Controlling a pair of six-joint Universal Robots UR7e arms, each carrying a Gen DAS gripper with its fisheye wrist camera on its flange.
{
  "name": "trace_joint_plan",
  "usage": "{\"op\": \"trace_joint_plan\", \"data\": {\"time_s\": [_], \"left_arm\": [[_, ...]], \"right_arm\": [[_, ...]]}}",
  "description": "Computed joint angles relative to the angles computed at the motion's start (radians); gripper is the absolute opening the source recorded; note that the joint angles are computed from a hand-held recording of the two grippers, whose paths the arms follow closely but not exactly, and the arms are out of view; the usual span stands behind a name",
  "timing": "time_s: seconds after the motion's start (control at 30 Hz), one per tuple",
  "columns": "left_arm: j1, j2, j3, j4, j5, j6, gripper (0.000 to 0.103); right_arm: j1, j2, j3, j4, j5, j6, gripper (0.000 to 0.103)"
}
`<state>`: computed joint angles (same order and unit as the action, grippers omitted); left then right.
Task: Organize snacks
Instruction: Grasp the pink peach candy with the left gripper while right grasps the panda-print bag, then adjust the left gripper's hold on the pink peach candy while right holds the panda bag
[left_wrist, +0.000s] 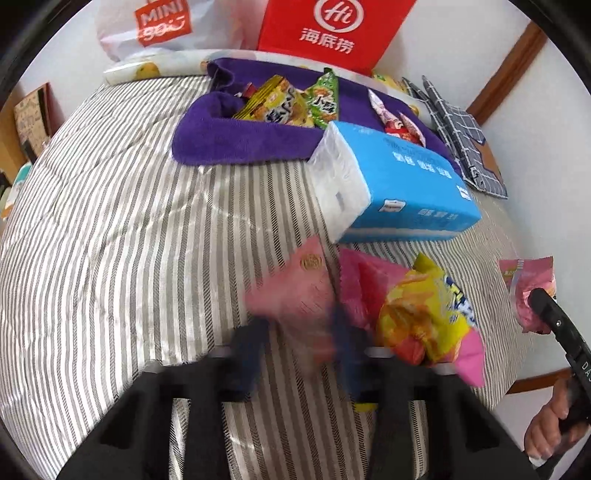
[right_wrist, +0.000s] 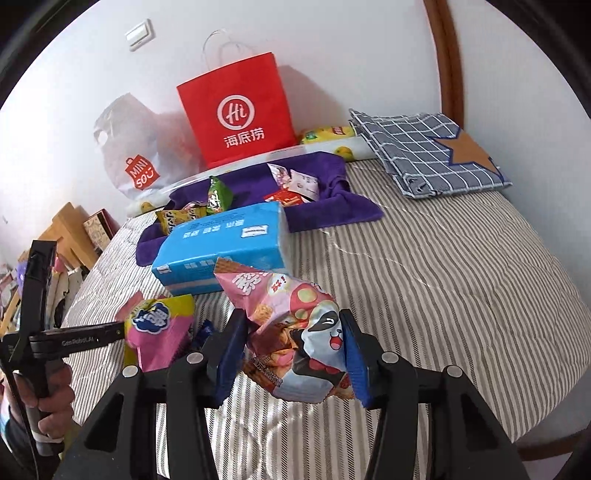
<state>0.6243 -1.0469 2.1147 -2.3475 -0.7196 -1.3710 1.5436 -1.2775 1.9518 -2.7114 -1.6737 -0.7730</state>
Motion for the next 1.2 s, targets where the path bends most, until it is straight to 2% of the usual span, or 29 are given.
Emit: {"op": "trace_joint_plan", "data": {"time_s": [0.07, 0.17, 0.23, 0.27, 0.33, 0.4, 0.5, 0.57, 0.67, 1.2], "left_arm": [[-0.002, -0.009, -0.008, 0.040, 0.009, -0.011, 0.028], [-0.011, -0.024, -0.030, 0.182, 0.038, -0.079, 0.028], [-0.004, -0.028, -0.033, 0.210, 0.030, -0.090, 0.029], [-0.001, -0.029, -0.029, 0.205, 0.030, -0.092, 0.031], [0.008, -0.025, -0.023, 0.184, 0.028, -0.089, 0.046], [0.012, -0.008, -0.022, 0.161, 0.040, -0.082, 0.049], [0.012, 0.013, -0.041, 0.193, 0.067, -0.095, 0.049], [0.011, 0.018, -0.045, 0.203, 0.085, -0.106, 0.038], [0.012, 0.005, -0.026, 0.151, 0.084, -0.087, 0.031], [-0.052, -0.031, -0.018, 0.122, 0.109, -0.024, 0.031]], "right_arm": [[-0.004, -0.008, 0.005, -0.002, 0.004, -0.001, 0.047], [-0.007, -0.016, 0.010, -0.011, 0.008, -0.006, 0.047], [-0.007, -0.018, 0.011, -0.013, 0.012, -0.002, 0.048], [-0.006, -0.018, 0.011, -0.012, 0.014, 0.002, 0.048], [-0.005, -0.017, 0.012, -0.012, 0.015, 0.008, 0.048], [-0.002, -0.015, 0.015, -0.017, 0.004, 0.007, 0.048], [-0.002, -0.016, 0.021, -0.026, -0.008, 0.006, 0.048], [-0.004, -0.017, 0.020, -0.022, -0.011, 0.015, 0.048], [-0.005, -0.019, 0.018, -0.025, -0.016, 0.023, 0.048], [0.017, -0.015, 0.015, -0.032, -0.036, 0.052, 0.047]]}}
